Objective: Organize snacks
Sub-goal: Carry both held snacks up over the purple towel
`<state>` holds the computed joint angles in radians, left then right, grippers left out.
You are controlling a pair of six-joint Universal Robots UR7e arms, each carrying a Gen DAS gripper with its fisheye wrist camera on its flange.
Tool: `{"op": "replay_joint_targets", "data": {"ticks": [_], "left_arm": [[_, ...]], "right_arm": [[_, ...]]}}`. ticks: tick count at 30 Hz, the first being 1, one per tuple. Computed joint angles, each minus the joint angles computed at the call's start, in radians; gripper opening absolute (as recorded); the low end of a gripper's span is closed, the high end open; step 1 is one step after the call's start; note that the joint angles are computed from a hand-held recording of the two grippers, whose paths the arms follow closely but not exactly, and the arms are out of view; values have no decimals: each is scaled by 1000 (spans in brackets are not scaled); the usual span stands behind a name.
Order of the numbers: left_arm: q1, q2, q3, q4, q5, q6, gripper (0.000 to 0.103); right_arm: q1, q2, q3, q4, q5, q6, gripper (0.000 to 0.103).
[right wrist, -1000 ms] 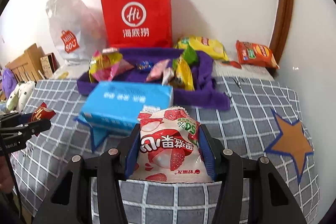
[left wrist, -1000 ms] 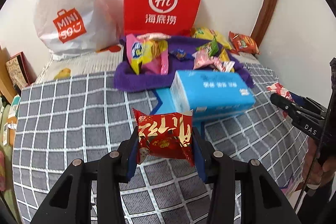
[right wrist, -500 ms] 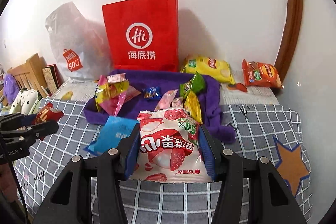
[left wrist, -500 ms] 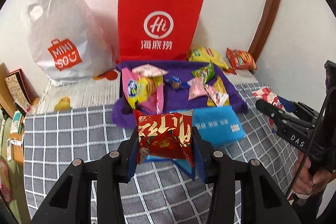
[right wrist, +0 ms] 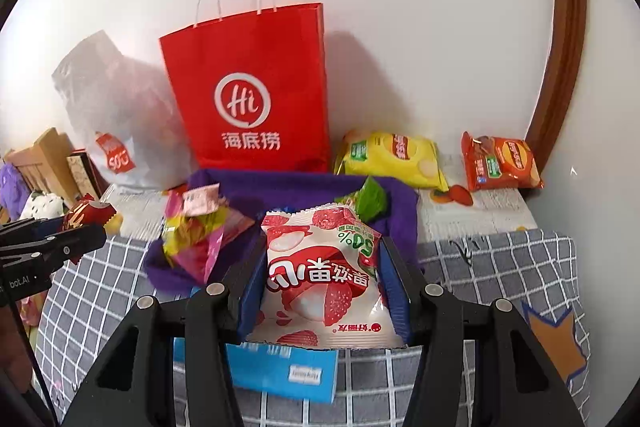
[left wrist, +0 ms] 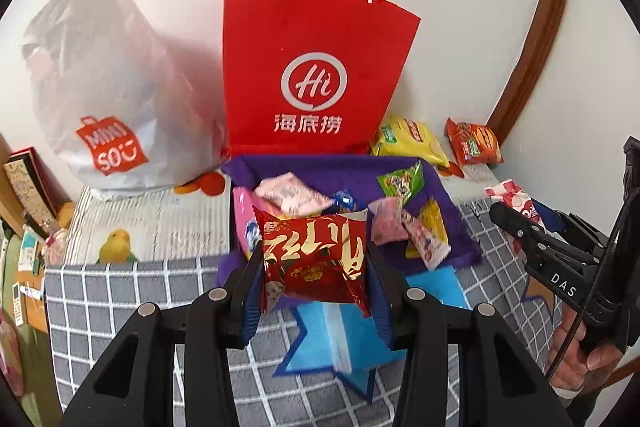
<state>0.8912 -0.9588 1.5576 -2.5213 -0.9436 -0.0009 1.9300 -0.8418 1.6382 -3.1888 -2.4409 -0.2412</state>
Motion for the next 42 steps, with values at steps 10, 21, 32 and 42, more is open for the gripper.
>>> {"op": "replay_joint_targets", "data": {"ticks": [10, 21, 32, 42], "left_arm": [[24, 123, -172, 24, -10, 36, 43], [79, 221, -309, 63, 2, 29, 43], [117, 233, -353, 99, -10, 2, 43], [134, 244, -364, 87, -37, 5, 43]], "right_arm": [[-27, 66, -161, 62, 7, -12, 52], [-85, 137, -269, 105, 64, -13, 53], [-130, 137, -277, 164, 62, 5, 53], [-147, 118, -264, 195, 84, 14, 53]]}}
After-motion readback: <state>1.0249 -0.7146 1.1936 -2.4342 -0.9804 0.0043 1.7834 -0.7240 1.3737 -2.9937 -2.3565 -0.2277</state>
